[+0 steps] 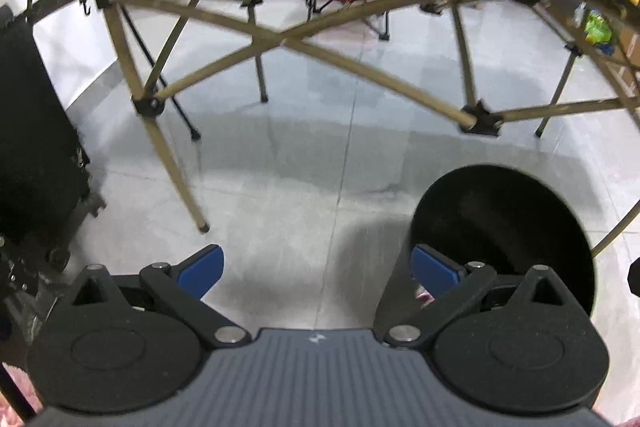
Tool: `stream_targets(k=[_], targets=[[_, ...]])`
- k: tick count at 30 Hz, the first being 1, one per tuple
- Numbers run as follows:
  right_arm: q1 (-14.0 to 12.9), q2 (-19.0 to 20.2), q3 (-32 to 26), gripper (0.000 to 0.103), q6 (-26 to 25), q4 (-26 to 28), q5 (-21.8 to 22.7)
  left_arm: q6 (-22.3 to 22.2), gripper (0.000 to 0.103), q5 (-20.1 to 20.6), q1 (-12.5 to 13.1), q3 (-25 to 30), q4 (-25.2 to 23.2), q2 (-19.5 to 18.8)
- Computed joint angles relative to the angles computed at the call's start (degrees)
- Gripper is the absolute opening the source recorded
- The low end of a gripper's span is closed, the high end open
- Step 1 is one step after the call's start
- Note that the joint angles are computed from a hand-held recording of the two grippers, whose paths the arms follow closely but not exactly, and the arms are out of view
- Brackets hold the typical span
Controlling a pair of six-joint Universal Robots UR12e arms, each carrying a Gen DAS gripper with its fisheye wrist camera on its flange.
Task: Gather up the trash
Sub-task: 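Move both open tools back up toward the table items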
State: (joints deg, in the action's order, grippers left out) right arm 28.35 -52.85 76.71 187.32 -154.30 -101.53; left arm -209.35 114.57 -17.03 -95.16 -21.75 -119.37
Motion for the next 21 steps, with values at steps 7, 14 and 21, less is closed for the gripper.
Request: stream_targets(k=[7, 14, 21], targets=[[-0.86, -1.75, 1.81, 0.103, 0.44, -4.64, -1.59, 2.04, 0.103, -0.22, -1.26, 0.4, 6.28, 0.86], [-1.62, -2.47, 0.96, 0.103, -0.75, -10.22, -2.36, 8.27, 0.103, 1.66, -2.01, 2.69, 13.12, 0.81], [-2.44, -1.32, -1.29, 0.103, -1.41, -17.18, -2.35, 8.98, 0.103, 2.71, -1.43, 5.97, 14.54, -0.07]])
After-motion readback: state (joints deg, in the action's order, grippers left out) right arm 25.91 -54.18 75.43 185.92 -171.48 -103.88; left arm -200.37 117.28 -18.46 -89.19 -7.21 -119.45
